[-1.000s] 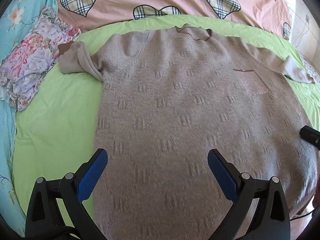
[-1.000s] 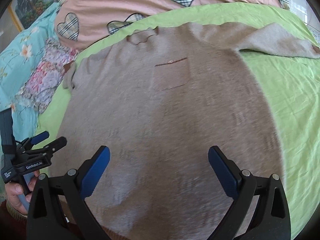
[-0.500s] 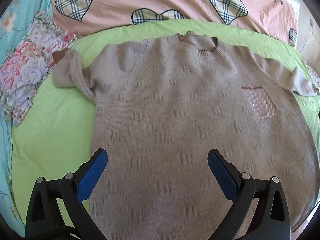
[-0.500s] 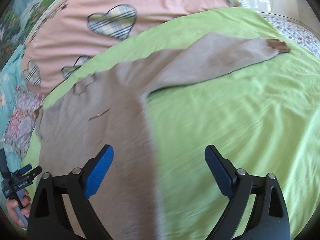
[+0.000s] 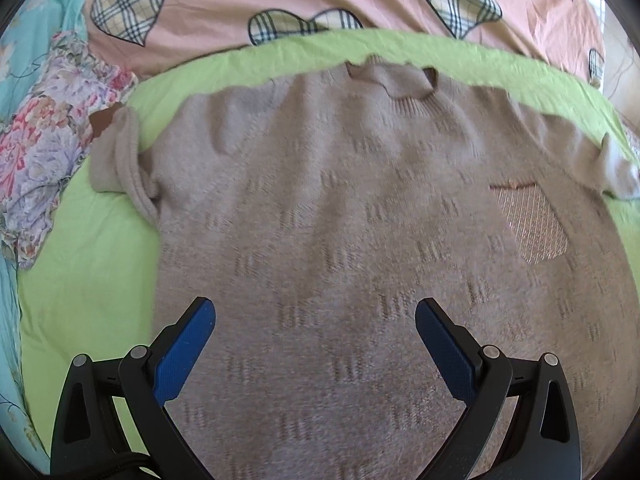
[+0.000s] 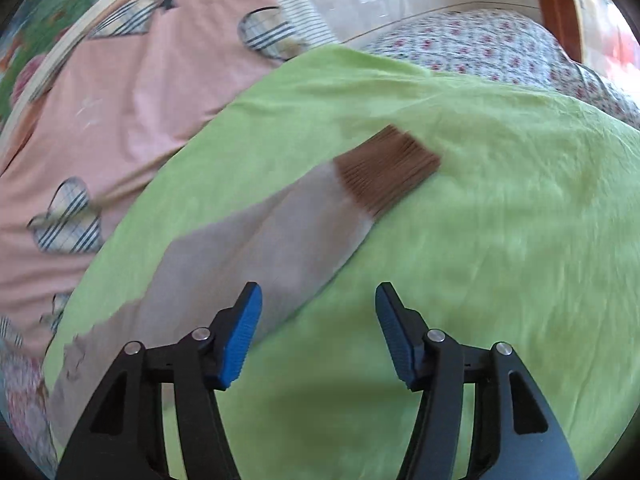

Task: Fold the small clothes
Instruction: 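Reach the right gripper to the sleeve cuff and grasp it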

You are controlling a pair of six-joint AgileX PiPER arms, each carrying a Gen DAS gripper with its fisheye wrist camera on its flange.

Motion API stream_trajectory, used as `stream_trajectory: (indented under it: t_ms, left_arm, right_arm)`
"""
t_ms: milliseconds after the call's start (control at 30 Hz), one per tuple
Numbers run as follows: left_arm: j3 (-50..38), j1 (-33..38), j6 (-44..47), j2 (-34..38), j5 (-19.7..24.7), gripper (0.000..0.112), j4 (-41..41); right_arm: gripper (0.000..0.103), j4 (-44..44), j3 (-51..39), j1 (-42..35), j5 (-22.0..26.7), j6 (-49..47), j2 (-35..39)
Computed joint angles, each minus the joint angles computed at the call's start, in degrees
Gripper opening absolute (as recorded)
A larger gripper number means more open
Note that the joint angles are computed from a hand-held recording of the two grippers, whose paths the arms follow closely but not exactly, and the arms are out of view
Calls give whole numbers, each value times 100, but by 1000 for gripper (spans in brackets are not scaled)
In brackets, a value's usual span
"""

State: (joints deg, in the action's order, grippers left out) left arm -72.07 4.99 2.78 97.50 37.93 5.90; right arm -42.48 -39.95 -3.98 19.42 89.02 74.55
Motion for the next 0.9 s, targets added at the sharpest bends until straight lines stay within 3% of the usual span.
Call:
stream_trajectory:
  t_ms: [133, 167, 267, 400, 467, 500, 633, 700, 800, 900]
  left_arm:
    - [-58, -158, -158, 207, 75, 100, 172]
    - [-43, -179, -187, 225, 59, 100, 214]
    - [-68, -176, -140, 278, 29, 100, 132]
    - [-54, -115, 49, 280, -30, 100, -129]
    - [-11, -65, 208, 245, -42, 100, -304]
    - [27, -49, 257, 210, -53, 100, -360]
    - [160, 140, 598, 21, -88, 100, -727]
    - [181, 231, 688, -52, -65, 100, -849]
    - [253, 466, 995, -226, -45, 100, -1171]
    - [348, 621, 1201, -348, -99, 100, -1289]
  right_arm:
    - [57, 253, -320, -883, -587, -499, 554]
    - [50, 408, -415, -957, -585, -674, 638]
    - [12, 1315, -737, -965, -383, -1696, 826]
    - [10, 623, -874, -191, -187, -1136, 630]
    - [8, 273, -1064, 553, 40, -766, 558]
    - [3, 179, -1136, 866, 56, -637, 547]
    - [1, -337, -1938, 2361, 112, -111, 1006]
    - [1, -380, -2380, 2760, 63, -117, 1301]
    - [1, -815, -2762, 3142, 552, 477, 1618]
    - [2, -553, -2715, 2993, 1410, 469, 1570]
